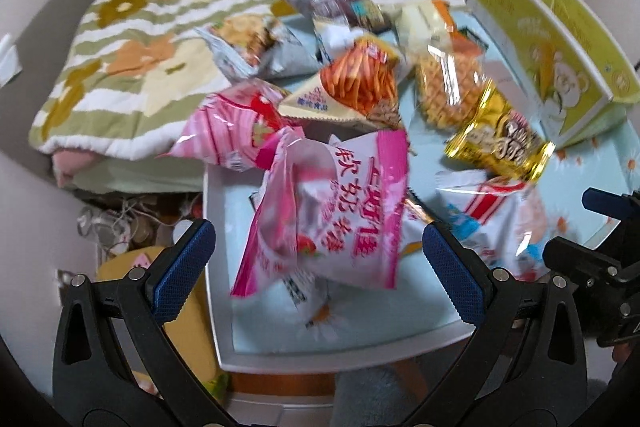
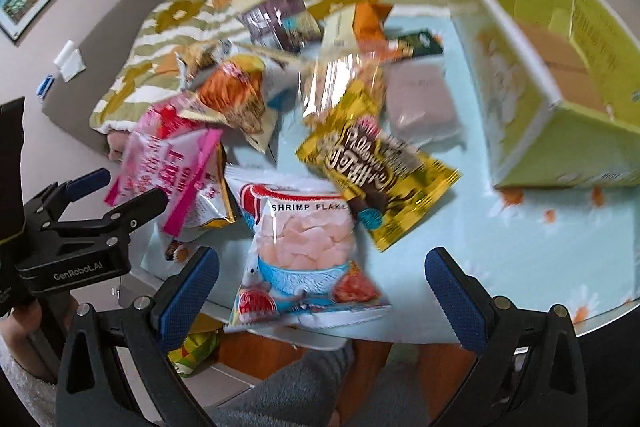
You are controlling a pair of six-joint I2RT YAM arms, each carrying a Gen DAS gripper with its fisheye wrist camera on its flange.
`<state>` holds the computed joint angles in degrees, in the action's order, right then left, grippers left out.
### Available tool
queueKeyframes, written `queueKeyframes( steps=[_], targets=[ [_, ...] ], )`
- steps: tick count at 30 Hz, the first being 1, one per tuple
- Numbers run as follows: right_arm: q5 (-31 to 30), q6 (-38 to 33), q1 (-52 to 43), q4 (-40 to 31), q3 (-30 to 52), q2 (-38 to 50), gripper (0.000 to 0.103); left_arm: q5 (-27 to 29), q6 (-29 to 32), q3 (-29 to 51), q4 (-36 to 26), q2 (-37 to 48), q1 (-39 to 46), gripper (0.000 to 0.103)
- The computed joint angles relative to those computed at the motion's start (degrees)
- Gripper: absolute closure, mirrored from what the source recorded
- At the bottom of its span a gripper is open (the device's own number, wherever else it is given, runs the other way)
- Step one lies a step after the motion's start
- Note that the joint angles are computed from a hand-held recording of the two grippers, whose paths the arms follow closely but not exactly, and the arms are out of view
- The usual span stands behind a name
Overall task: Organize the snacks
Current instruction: 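Grasp the pink bag with the left tool while the right tool grasps the Shrimp Flakes bag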
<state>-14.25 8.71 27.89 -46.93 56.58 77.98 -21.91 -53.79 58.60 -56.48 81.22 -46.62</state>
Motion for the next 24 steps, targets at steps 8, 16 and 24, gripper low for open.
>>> queueKeyframes(
  steps=[8,16,24],
  targets=[
    [3.47,5.58,4.24,3.61,-0.28,4.68,0.001,7.81,10.23,-7.71,11.49,-3.64,9.19,0.001],
    [6.46,8.18,6.75,4.41,-0.59,6.25,0.001,14.21,14.79,-10.74,16.82,-4.38,11.08,0.033],
    [5.08,7.97,6.12,5.89,-0.94,7.07,0.001,14.05,13.81,-11.36,16.08,-7.03,11.33,0.044]
  ],
)
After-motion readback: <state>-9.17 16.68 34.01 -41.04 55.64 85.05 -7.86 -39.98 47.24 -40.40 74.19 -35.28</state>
